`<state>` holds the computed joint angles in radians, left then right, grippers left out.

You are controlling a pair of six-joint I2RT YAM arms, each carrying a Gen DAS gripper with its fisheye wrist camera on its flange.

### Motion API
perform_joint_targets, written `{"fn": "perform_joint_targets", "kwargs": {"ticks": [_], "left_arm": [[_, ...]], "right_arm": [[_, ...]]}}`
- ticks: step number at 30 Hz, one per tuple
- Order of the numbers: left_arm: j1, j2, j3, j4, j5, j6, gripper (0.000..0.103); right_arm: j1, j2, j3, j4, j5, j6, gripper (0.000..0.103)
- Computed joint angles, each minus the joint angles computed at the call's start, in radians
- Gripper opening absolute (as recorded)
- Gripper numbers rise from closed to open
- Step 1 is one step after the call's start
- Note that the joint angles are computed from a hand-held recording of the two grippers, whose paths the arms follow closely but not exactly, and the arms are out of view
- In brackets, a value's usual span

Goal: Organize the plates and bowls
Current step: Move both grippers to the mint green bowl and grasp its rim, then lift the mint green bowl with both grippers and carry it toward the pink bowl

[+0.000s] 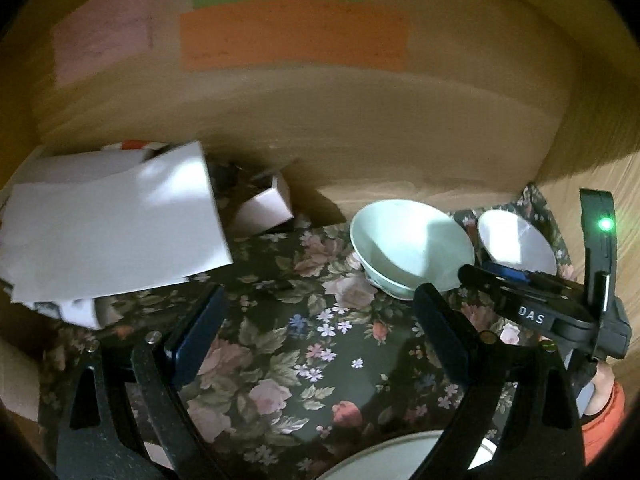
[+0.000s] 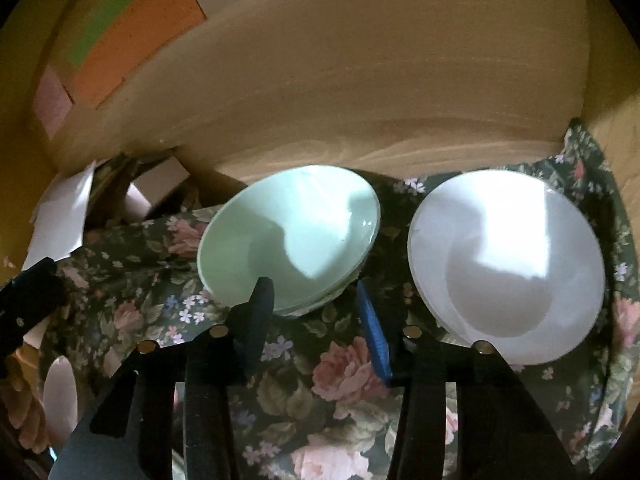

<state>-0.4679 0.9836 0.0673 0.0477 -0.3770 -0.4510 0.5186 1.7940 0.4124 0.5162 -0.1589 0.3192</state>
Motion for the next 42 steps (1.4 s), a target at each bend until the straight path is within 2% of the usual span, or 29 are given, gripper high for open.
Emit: {"fn": "perform_joint_targets", "kwargs": {"ticks": [4,8,10,16,20,27,33,36,38,42], "left_arm": [[0.035,0.210,0.044,0.133,0.040,0.035,0.093],[0.061,0.351,0.072,0.231,0.055,0.049,0.092],[0.081,0.443,0.089,0.289,0.077,0.061,0.089],[0.148,0.574,0.128,0.331,0.166,0.080,0.079],[0.175,0.620,0.133,0.365,0.184,0.086,0.078],[0.192,0.610,0.130,0.355,0.186,0.084,0.076],[0.208,0.615,0.147,0.320,0.186,0.084,0.071],[0.227,0.660,0.165,0.319,0.209,0.091,0.063],[0.240,0.692,0.175,0.318,0.231,0.102,0.053],[0.240,0.737,0.184,0.308,0.260,0.117,0.046]], "right_arm": [[0.015,0.050,0.029,0.009,0.021,0.004,0.040],[0.015,0.081,0.059,-0.002,0.012,0.019,0.041],[0.020,0.092,0.074,-0.014,0.026,0.013,0.041],[0.019,0.139,0.130,-0.048,0.028,0.001,0.038],[0.002,0.175,0.175,-0.077,-0.004,-0.007,0.031],[0.002,0.224,0.248,-0.138,-0.030,-0.055,0.020],[0.059,0.175,0.212,-0.155,-0.020,-0.122,0.017],[0.088,0.140,0.181,-0.164,-0.014,-0.150,0.016],[0.099,0.107,0.150,-0.172,-0.027,-0.164,0.016],[0.099,0.051,0.093,-0.175,-0.054,-0.156,0.016]]}}
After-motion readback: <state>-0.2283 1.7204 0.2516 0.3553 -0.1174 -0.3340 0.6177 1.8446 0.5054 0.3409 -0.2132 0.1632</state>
